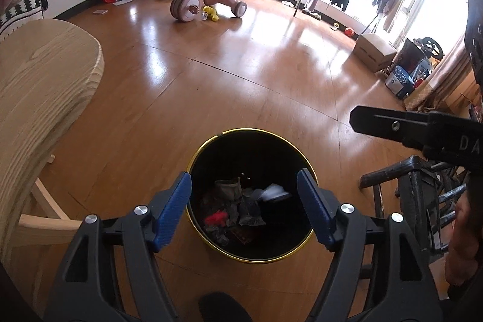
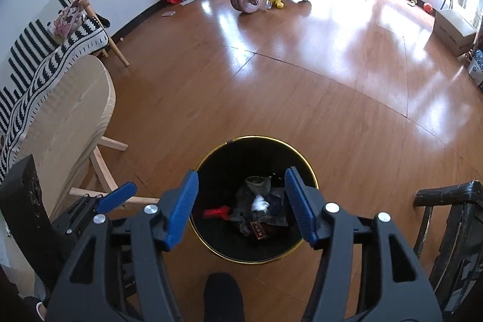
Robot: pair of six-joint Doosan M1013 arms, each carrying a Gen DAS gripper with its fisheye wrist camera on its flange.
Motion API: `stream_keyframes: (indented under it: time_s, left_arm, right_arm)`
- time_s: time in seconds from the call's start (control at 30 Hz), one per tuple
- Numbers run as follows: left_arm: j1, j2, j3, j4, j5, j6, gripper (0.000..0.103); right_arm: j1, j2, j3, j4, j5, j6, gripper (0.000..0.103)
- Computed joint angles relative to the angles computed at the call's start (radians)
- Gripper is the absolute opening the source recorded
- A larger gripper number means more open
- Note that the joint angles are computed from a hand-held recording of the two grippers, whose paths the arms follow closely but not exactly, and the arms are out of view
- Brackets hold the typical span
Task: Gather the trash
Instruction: 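Move both open tools back toward the tissue and green bags on the table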
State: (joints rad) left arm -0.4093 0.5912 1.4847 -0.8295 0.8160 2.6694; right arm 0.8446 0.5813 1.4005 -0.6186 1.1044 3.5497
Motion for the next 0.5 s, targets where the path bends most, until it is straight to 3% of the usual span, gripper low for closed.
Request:
stream_keyframes:
  time_s: [0.13, 0.23, 0.37, 0.5]
  left_arm:
    - [0.007, -0.002, -0.004, 0.012, -0.003, -0.02, 0.072]
    - [0.02, -0.011, -0.003, 0.009, -0.016, -0.021, 0.078]
    - [0.052, -0.03, 0.003, -0.017, -0.043, -0.002, 0.087]
    - [0.098, -0.052, 0.001, -0.036, -0.077, 0.004, 0.092]
  right_arm:
    - [-0.001, 0.005, -0.014, 0.0, -0.001, -0.013, 0.059]
    - [-0.001, 0.019, -0.05, -0.013, 0.009, -0.033, 0.059]
    - [0.001, 0.053, -0.125, -0.04, 0.035, -0.075, 0.07]
    - [0.003, 0.096, -0.22, -0.08, 0.05, -0.117, 0.073]
